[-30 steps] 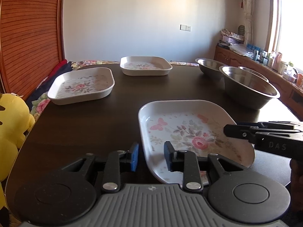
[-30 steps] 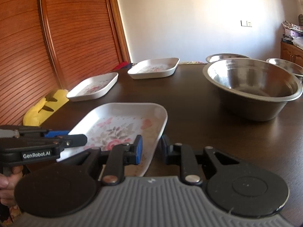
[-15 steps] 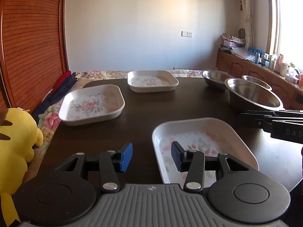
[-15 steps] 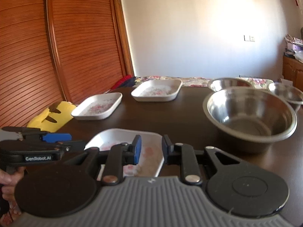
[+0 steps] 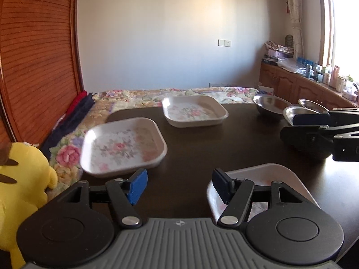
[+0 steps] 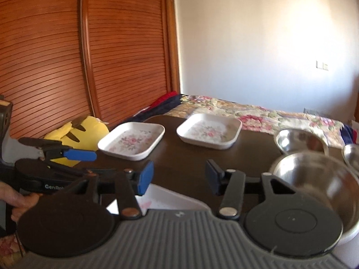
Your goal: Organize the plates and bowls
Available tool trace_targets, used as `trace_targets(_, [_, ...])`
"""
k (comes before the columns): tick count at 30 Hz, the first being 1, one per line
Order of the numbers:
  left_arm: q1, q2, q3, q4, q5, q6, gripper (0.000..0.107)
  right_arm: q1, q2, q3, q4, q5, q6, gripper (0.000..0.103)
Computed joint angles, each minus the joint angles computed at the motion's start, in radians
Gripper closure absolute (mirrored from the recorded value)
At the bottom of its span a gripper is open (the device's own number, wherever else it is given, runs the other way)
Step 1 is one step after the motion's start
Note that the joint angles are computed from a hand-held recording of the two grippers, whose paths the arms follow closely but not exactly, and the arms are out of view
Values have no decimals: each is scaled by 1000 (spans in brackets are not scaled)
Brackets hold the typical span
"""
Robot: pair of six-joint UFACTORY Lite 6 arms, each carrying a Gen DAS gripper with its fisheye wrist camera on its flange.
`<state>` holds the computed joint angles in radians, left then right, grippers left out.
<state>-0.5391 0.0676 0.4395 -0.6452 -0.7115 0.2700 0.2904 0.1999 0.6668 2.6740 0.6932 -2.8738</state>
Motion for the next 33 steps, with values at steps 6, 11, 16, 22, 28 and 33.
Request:
trace_targets(6, [155, -37, 13, 148, 70, -14, 39, 28, 80, 169, -122, -94, 95, 50])
trace_targets(11, [279, -31, 38, 272, 105, -50, 39, 74, 169, 313, -206, -170, 209, 50])
trace_targets(16, [380, 23, 90, 386, 121, -99, 39, 132, 258, 453, -216, -256, 246, 50])
trace_targets(22, [478, 88, 143, 518, 129, -187, 39, 161, 348, 599, -313, -335, 387, 50])
trace_targets(28, [538, 144, 190, 603, 133, -233, 39, 183, 427, 715, -415, -387, 509, 50])
trace_targets(33, [589, 215, 256, 686, 141, -287, 39, 194, 550, 883, -661, -436, 795, 50])
